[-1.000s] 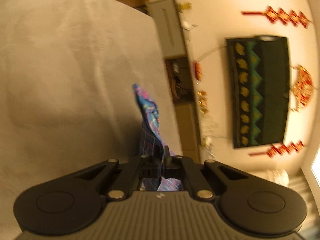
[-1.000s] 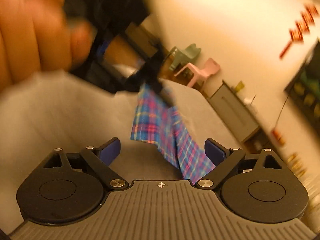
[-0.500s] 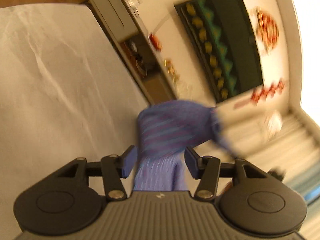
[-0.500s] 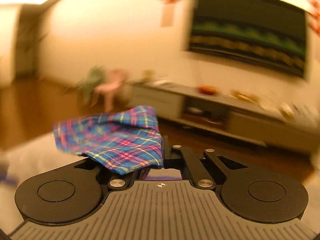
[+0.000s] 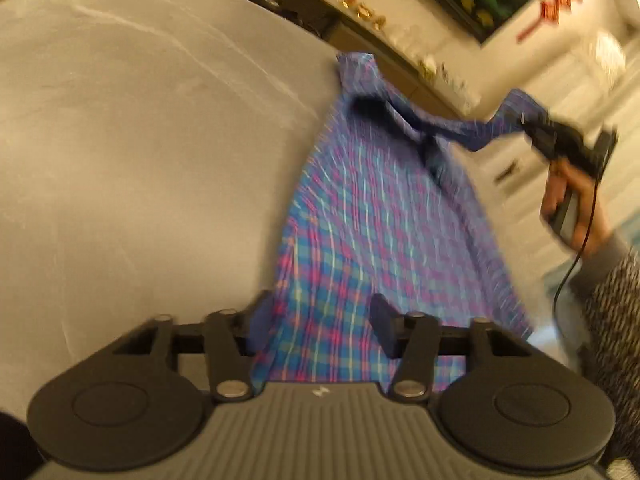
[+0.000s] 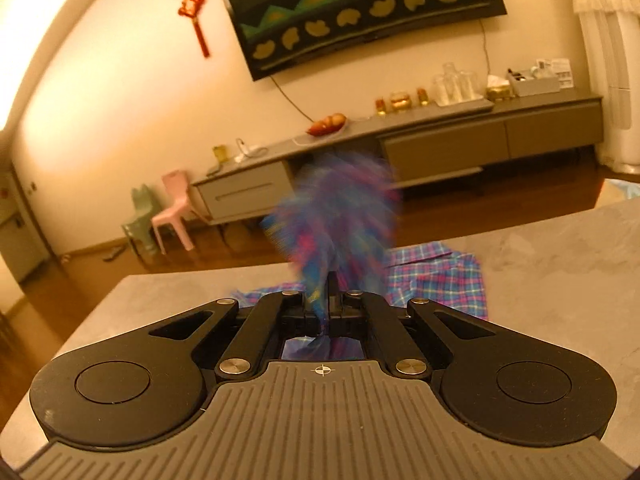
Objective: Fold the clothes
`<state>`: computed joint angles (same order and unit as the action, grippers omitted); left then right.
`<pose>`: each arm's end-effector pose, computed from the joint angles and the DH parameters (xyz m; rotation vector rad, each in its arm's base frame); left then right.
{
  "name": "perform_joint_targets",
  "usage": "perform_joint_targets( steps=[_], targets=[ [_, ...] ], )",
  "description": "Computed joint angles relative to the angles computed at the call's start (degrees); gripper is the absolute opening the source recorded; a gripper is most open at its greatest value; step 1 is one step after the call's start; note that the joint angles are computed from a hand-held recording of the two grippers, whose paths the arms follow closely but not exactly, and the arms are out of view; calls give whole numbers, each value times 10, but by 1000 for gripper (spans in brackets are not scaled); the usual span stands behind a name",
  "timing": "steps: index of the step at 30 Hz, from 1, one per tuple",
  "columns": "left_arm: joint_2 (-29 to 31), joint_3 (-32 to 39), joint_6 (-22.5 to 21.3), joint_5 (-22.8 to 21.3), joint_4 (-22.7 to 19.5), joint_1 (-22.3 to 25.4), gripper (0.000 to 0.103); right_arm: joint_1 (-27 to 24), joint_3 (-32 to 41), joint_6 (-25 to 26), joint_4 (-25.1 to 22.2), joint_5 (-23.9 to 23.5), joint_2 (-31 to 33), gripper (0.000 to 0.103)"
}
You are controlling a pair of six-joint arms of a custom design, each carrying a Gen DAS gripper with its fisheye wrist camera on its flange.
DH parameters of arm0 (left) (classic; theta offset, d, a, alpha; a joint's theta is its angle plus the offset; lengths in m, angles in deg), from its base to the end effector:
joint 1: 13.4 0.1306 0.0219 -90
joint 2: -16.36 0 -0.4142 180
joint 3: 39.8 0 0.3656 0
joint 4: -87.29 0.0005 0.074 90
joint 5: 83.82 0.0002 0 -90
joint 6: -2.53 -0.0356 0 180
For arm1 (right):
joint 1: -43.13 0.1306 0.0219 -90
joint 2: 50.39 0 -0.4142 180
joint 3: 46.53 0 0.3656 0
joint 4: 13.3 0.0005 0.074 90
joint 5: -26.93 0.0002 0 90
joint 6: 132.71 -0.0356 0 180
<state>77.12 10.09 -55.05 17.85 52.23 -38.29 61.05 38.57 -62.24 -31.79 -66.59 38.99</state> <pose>0.2273 -0.1140 0.3447 -0.0602 2.4710 -0.7008 0.4590 0.1502 0.4749 -0.0127 1.9996 0.4848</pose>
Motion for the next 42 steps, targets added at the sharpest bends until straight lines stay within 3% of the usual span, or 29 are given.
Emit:
perform_joint_targets(
  steps=[1, 4, 6, 10, 13, 16, 20, 25, 27, 29, 32, 36, 39, 42],
  targets=[
    [7, 11, 0, -31, -13, -19, 1, -3, -18, -3, 20, -10, -7, 0],
    [18, 41, 2, -102, -36, -73, 1, -19, -64, -17, 75, -45, -25, 0],
    [20, 64, 3, -143, -48, -117, 1, -28, -60, -12, 66, -59, -28, 0],
    [38, 119, -6, -223, -72, -213, 1, -54, -62, -17, 105, -89, -49, 0],
    [66, 152, -11, -270, -101, -285, 2, -73, -72, -23, 123, -89, -68, 0],
    [106, 168, -22, -286, -123, -331, 3, -90, -86, -26, 111, -57, -79, 0],
    [141, 167, -13, -287, -144, -358, 11, -111, -107, -37, 93, -20, -89, 0],
    [111, 141, 2, -286, -133, -361, 12, -120, -116, -46, 90, -11, -97, 0],
    [96, 137, 0, -287, -126, -361, 20, -119, -117, -47, 95, -18, -100, 0],
    [86, 135, 4, -286, -120, -358, 36, -114, -111, -42, 90, -7, -102, 0],
    [58, 120, 33, -271, -114, -343, 45, -114, -99, -40, 75, 29, -103, 0],
    [22, 88, 82, -227, -115, -304, 45, -130, -92, -43, 50, 48, -100, 0],
    [25, 75, 76, -179, -119, -284, 46, -135, -91, -52, 30, 60, -95, 0],
    [38, 76, 65, -190, -130, -294, 47, -135, -89, -56, 20, 68, -94, 0]
  ],
)
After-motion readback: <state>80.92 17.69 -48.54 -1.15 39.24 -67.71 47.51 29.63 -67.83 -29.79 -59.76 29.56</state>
